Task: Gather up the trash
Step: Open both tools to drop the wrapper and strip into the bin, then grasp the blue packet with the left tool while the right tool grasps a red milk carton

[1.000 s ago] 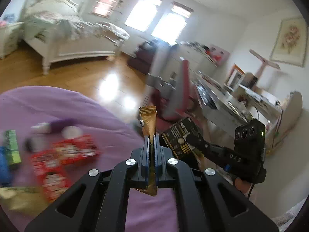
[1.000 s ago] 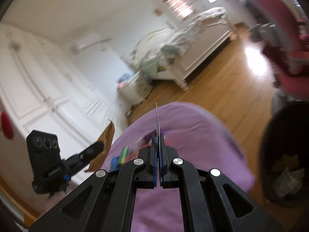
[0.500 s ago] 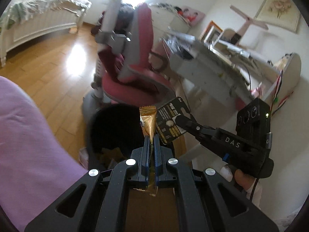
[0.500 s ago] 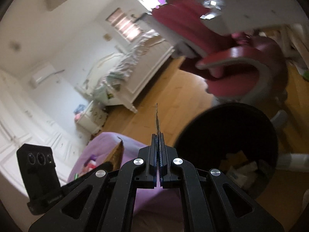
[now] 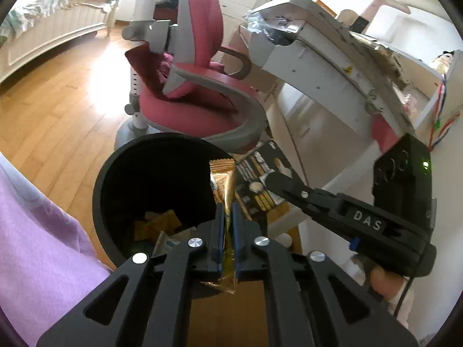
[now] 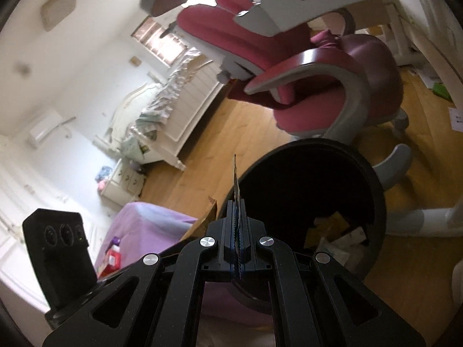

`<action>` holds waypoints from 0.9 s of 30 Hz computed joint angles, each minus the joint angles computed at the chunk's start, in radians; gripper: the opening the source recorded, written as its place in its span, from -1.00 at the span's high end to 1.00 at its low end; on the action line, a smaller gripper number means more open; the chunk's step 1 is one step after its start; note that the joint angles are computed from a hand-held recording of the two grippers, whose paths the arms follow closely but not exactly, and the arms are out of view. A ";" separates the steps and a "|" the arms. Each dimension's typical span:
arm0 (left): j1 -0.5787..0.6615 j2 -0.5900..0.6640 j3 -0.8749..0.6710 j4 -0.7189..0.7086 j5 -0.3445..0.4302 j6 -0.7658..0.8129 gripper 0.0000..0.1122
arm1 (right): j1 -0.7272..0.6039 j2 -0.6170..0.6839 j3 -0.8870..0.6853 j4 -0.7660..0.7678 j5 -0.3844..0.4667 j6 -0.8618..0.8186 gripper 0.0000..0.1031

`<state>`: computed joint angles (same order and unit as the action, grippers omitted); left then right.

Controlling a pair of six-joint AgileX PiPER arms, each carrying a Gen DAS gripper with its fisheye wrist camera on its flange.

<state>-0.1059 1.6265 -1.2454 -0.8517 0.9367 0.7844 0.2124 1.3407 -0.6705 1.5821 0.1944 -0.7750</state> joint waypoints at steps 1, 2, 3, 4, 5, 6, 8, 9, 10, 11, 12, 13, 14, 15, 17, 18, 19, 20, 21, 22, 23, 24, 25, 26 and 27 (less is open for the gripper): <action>-0.011 0.006 -0.007 0.022 -0.014 -0.022 0.78 | -0.005 0.004 0.002 -0.009 0.000 0.013 0.92; -0.023 0.006 -0.012 0.065 -0.035 -0.066 0.47 | -0.006 0.005 0.003 -0.047 -0.004 0.057 0.81; -0.028 0.002 -0.013 0.089 -0.047 -0.092 -0.07 | -0.004 0.005 0.006 -0.077 -0.011 0.098 0.70; -0.027 -0.006 -0.010 0.100 -0.055 -0.106 -0.32 | -0.004 0.002 0.010 -0.103 -0.014 0.132 0.39; -0.017 -0.022 0.005 0.085 -0.065 -0.093 -0.54 | 0.000 -0.003 0.018 -0.089 -0.022 0.131 0.01; -0.005 -0.047 0.026 0.064 -0.082 -0.073 -0.56 | 0.010 -0.010 0.028 -0.034 -0.037 0.095 -0.15; 0.004 -0.068 0.023 0.083 -0.075 -0.087 -0.57 | 0.020 -0.029 0.037 -0.045 -0.053 0.115 -0.30; 0.015 -0.079 0.016 0.094 -0.055 -0.097 -0.57 | 0.028 -0.029 0.029 -0.111 -0.053 0.181 -0.30; 0.026 -0.090 0.017 0.093 -0.043 -0.099 -0.57 | 0.024 -0.032 0.023 -0.143 -0.045 0.212 -0.30; 0.042 -0.104 0.019 0.090 -0.032 -0.101 -0.57 | 0.030 -0.035 0.018 -0.166 -0.047 0.237 -0.30; 0.068 -0.128 0.028 0.081 -0.015 -0.094 -0.58 | 0.039 -0.039 0.011 -0.204 -0.051 0.273 -0.30; 0.090 -0.146 0.034 0.075 0.000 -0.086 -0.59 | 0.058 -0.042 -0.004 -0.283 -0.058 0.350 -0.30; 0.130 -0.176 0.046 0.060 0.022 -0.068 -0.62 | 0.076 -0.044 -0.017 -0.363 -0.061 0.430 -0.30; 0.158 -0.195 0.054 0.048 0.035 -0.052 -0.63 | 0.102 -0.039 -0.039 -0.455 -0.064 0.518 -0.30; 0.251 -0.242 0.068 0.025 0.075 -0.013 -0.63 | 0.140 -0.022 -0.082 -0.605 -0.058 0.656 -0.30; 0.295 -0.260 0.071 0.016 0.095 0.002 -0.63 | 0.174 -0.005 -0.118 -0.705 -0.053 0.750 -0.30; 0.351 -0.274 0.072 0.003 0.118 0.023 -0.63 | 0.204 0.009 -0.145 -0.779 -0.050 0.819 -0.30; 0.436 -0.292 0.078 -0.022 0.149 0.054 -0.64 | 0.234 0.027 -0.182 -0.855 -0.039 0.888 -0.35; 0.492 -0.300 0.079 -0.037 0.169 0.073 -0.65 | 0.254 0.039 -0.204 -0.908 -0.034 0.934 -0.39; 0.562 -0.304 0.076 -0.054 0.191 0.096 -0.65 | 0.290 0.065 -0.249 -1.001 -0.018 1.013 -0.42; 0.624 -0.306 0.071 -0.064 0.209 0.111 -0.65 | 0.320 0.087 -0.290 -1.075 -0.001 1.077 -0.42; 0.712 -0.302 0.061 -0.076 0.233 0.131 -0.65 | 0.353 0.115 -0.337 -1.123 0.020 1.115 -0.42; 0.778 -0.296 0.053 -0.088 0.248 0.147 -0.65 | 0.383 0.143 -0.387 -1.140 0.047 1.121 -0.42; 0.844 -0.286 0.043 -0.101 0.261 0.165 -0.65 | 0.410 0.169 -0.431 -1.164 0.067 1.135 -0.42; 0.938 -0.266 0.028 -0.119 0.269 0.191 -0.66 | 0.449 0.207 -0.493 -1.198 0.095 1.152 -0.42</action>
<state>0.8316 1.3601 -1.2177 -0.9702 1.2059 0.9753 0.6613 1.5480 -1.1632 0.3844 0.2895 0.3765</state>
